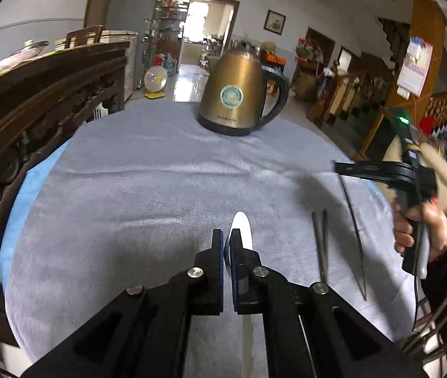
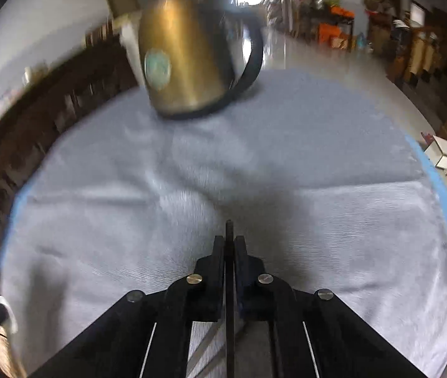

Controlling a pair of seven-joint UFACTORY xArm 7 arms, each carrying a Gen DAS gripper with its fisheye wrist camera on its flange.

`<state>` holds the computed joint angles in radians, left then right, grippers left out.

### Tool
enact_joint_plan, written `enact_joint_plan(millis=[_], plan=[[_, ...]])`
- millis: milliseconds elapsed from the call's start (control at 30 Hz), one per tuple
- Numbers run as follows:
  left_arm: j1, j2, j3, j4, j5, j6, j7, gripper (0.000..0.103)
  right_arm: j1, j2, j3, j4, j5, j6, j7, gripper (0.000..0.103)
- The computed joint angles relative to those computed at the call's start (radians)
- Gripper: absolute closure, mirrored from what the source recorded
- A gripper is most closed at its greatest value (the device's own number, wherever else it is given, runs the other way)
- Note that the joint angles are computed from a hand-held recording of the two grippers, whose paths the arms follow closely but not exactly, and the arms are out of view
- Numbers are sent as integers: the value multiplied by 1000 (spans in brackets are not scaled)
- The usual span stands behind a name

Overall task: Organize utensils
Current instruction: 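Grasp another white spoon with the left tool while the right tool grasps chopsticks, then lift the spoon and chopsticks and carry both tools over the dark cup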

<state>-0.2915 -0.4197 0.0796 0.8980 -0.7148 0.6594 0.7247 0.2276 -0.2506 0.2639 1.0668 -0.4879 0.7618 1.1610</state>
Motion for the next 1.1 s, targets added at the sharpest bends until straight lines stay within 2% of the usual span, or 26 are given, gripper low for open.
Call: enact_joint_plan(millis=[133,167,200,300,433,600,733,833,1100], plan=[[-1,-91,4,-52,-11,-9,-17,99,-31,-227,44,-127,-37,-27,128,97],[-2,-121,7,-68,-9,-12,-23,99,-60,-253,63,-137,-31,-43,135,97],[-6,-143,7,-79,-5,-18,-30,99,-47,-320,70,-168,-48,-25,184,97],[-22,-217,16,-113,6,-36,-53,99,-103,-452,149,-215,-29,-2,234,97],[-42,-297,33,-140,30,-39,-99,99,-146,-633,259,-233,2,111,287,97],[-83,-388,62,-171,26,-53,-164,99,-210,-776,382,-164,33,250,288,97],[-134,-430,89,-185,-1,-58,-195,99,-278,-847,454,-90,56,294,260,97],[-153,-451,97,-188,-3,-50,-221,99,-321,-881,477,-46,80,287,235,97],[-200,-528,100,-211,-9,-70,-251,99,-390,-983,476,1,161,218,193,97]])
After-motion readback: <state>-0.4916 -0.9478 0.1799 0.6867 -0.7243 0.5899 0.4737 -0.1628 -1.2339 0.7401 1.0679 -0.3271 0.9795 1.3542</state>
